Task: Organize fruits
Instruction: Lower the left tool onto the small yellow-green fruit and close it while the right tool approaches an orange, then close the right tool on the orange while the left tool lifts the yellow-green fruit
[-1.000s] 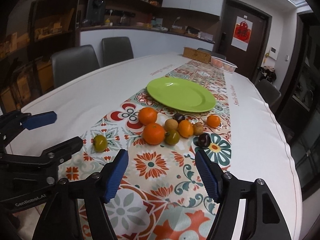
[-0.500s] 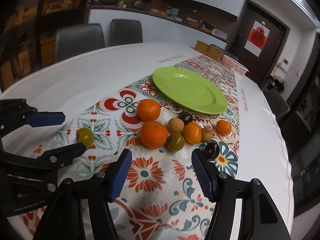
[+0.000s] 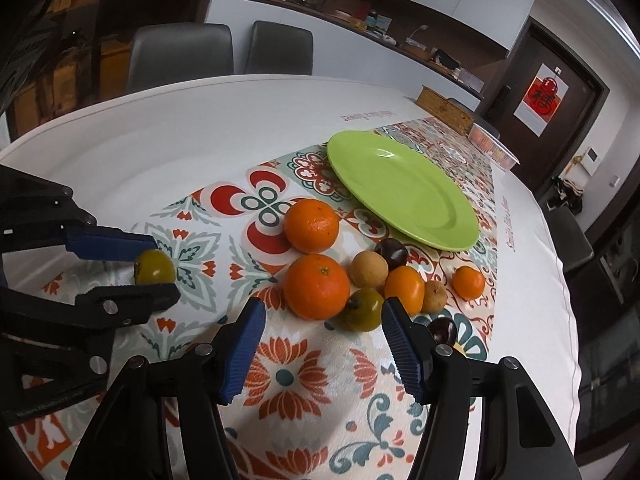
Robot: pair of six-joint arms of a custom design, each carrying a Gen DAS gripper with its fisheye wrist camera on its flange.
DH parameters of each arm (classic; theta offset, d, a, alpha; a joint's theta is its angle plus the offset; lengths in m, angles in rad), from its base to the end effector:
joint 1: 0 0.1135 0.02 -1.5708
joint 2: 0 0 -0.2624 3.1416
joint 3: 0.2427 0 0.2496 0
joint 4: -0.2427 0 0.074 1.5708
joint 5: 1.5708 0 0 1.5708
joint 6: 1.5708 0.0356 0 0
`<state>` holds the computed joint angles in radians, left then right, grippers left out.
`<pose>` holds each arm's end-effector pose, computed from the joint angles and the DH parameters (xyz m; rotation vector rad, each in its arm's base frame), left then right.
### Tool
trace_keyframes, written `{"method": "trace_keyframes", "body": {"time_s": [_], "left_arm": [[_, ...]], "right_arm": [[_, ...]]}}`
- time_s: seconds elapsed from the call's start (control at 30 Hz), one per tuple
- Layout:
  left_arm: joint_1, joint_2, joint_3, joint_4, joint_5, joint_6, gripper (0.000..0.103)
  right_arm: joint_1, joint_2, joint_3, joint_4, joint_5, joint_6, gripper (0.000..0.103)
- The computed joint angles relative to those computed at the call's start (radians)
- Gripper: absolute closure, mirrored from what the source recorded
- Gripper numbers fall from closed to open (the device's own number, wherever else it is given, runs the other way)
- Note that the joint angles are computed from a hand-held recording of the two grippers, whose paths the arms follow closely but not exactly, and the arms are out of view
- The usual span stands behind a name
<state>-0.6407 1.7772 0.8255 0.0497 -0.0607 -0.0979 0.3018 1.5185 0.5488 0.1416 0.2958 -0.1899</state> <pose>0.2668 -0.1962 0.1219 0.6412 2.4022 -0.2414 0.2569 0.0691 0.1301 -0.4433 2.3314 -0.3008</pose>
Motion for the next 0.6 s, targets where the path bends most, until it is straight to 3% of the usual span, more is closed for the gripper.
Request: {"method": "trace_keyframes", "body": {"time_s": [0.43,0.53,0.6], "left_arm": [[0.022,0.035,0.056,-0.005,-0.018,-0.009,0.074],[0.022,0.036,0.054,-0.004,-0.018,-0.014,0.074],[0.023,0.036,0.055,-0.004,-0.018,-0.017,0.074]], "right_arm": [[-0.004,0.128,0.081,0.028,-0.021,-0.060,0.051],[-0.005,0.146,0.092,0.026,-0.015,-0.061,0.061],[-0.009,0.143,0.091,0.027,-0.021,-0.057,0.062]]}}
